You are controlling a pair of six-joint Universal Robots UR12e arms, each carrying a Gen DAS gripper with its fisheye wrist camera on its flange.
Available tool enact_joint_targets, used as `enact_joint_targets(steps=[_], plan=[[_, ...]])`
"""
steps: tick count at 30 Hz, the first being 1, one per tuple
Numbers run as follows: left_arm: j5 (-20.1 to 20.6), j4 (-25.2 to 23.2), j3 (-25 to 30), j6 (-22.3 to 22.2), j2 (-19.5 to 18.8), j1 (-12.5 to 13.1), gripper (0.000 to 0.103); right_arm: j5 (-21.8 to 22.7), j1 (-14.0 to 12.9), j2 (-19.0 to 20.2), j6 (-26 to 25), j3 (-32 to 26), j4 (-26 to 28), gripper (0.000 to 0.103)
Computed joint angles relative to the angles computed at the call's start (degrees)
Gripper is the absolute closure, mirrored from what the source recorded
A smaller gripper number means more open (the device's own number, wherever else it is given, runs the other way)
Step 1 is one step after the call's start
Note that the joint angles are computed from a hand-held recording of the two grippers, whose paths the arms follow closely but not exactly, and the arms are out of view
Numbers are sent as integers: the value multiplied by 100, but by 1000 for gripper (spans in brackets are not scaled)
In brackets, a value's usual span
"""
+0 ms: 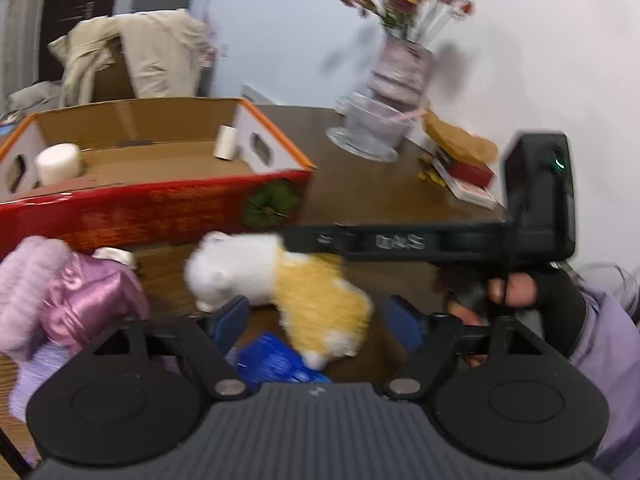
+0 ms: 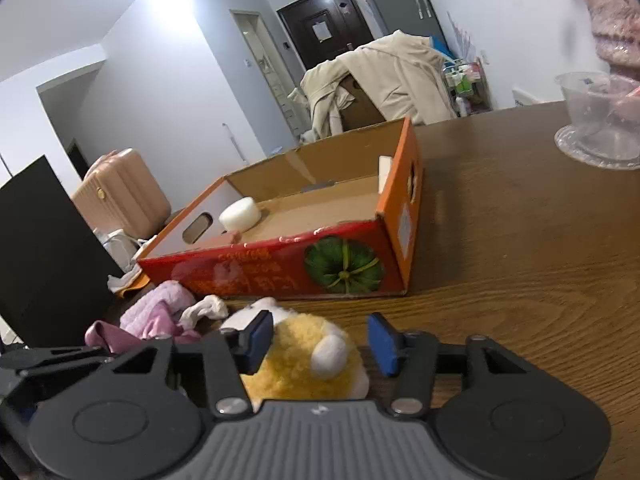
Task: Organize soft objects
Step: 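Carry the plush sheep over the box and release it with the right tool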
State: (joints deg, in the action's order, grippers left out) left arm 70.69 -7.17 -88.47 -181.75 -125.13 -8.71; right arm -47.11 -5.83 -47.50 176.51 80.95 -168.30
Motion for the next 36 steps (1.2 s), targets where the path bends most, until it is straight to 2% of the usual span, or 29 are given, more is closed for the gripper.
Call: enact_joint_targets(steps=[1, 2, 4, 6, 9, 10, 11, 12, 13, 15, 18, 20, 21, 24, 26, 27, 29, 31, 33, 36], plan=[[51, -36, -1, 121, -3, -39, 27, 27, -19, -25, 110, 56, -94, 64], [137, -132, 13, 259, -7, -79, 30, -104, -24, -104, 205, 194, -241, 64], [467, -354, 55, 398, -7, -155, 49, -605, -8, -296, 483, 549, -676, 64], [691, -373, 45, 334, -9, -161, 52, -880, -38, -455, 726, 853, -961, 64], [1203, -332, 40, -45, -5, -190, 55, -1326, -76, -657, 1330, 1249, -1359, 62], [1179, -242, 1, -239, 25, -171, 55, -1399, -92, -695, 1451, 1334, -1478, 61], [914, -38, -76, -422, 69, -127, 55, -1339, -125, -717, 1506, 1399, -1584, 60], [539, 121, -144, -524, 109, -73, 48, -1155, -175, -719, 1435, 1427, -1603, 58], [128, 217, -176, -568, 129, -36, 39, -1050, -206, -718, 1342, 1417, -1527, 57], [-254, 191, -156, -407, 121, -72, 35, -1154, -206, -714, 1124, 1355, -1322, 56], [-225, -184, -55, -127, 66, -212, 34, -897, -254, -627, 1098, 1177, -1029, 57], [-2, -373, -9, -8, 21, -299, 39, -802, -279, -626, 1076, 1174, -950, 59], [201, -434, -6, 3, 14, -336, 46, -759, -289, -649, 1045, 1204, -927, 60], [393, -341, -132, -256, 57, -305, 46, -906, -303, -786, 922, 1362, -915, 61], [770, -219, -218, -558, 98, -324, 53, -869, -328, -883, 830, 1455, -840, 61], [708, -65, -291, -745, 123, -295, 53, -794, -344, -903, 755, 1469, -793, 61], [158, 225, -382, -1070, 140, -205, 46, -808, -345, -901, 727, 1452, -742, 61], [5, 363, -346, -1305, 108, -210, 31, -798, -343, -887, 705, 1427, -736, 60], [109, 264, -232, -1491, 45, -242, 30, -735, -349, -873, 719, 1401, -698, 54], [-180, -119, 0, -1848, -95, -193, 35, -760, -327, -850, 736, 1370, -586, 51]])
